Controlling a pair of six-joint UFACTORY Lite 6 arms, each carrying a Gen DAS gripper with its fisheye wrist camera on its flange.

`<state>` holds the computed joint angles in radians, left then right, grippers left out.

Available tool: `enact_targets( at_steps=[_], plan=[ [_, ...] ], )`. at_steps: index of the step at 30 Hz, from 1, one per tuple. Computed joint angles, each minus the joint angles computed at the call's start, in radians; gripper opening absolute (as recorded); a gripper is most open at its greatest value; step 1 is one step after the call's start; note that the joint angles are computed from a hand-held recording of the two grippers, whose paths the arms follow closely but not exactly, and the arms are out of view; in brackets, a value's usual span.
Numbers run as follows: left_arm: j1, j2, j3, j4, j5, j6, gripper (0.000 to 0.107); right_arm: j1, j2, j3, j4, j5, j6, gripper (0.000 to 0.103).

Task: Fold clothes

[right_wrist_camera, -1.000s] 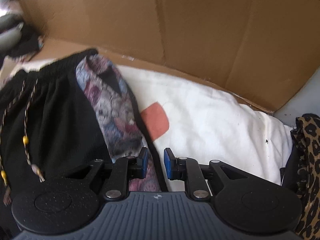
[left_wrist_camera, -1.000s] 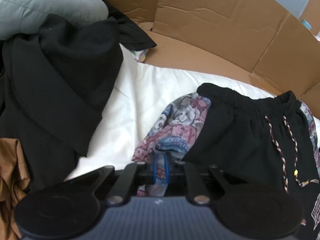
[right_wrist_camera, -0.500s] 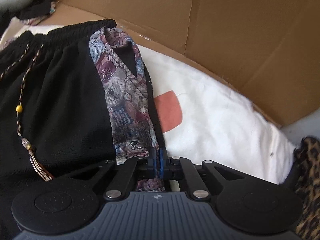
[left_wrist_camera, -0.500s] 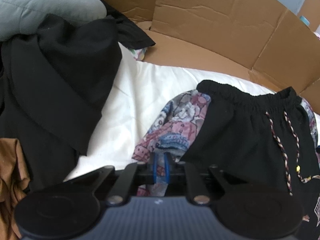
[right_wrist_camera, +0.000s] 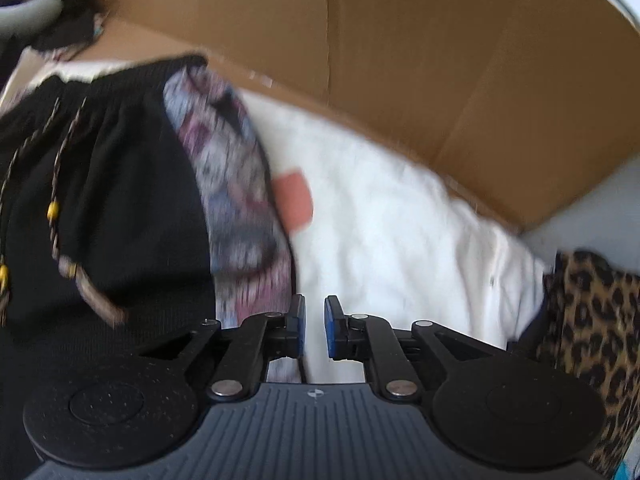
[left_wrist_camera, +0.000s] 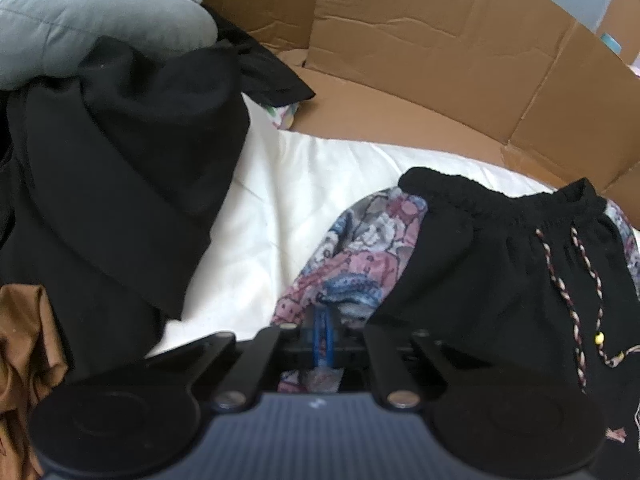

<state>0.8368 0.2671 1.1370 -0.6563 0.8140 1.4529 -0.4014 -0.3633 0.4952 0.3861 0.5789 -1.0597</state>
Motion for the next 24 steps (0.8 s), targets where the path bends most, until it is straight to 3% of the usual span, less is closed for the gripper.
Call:
enact_targets(
  at_steps=[6, 11, 17, 24],
  plan=[
    [-0.013, 0.007, -0.022, -0.005, -0.007, 0.012, 0.005, -0.136, -0.015, -0.117, 0.037, -0.025, -0.138, 0.011],
    [-0.041, -0.011, -0.054, 0.022, -0.067, 0.040, 0.003, -0.156, -0.098, -0.185, -0.085, -0.097, -0.040, 0.012],
    [0.023, -0.014, 0.023, -0.004, 0.028, 0.066, 0.005, -0.252, -0.115, -0.146, 0.032, -0.005, -0.156, 0.015],
    [0.045, 0.107, 0.159, 0.079, 0.047, -0.021, 0.006, -0.226, -0.097, -0.106, 0.129, 0.018, -0.164, 0.025]
  ],
)
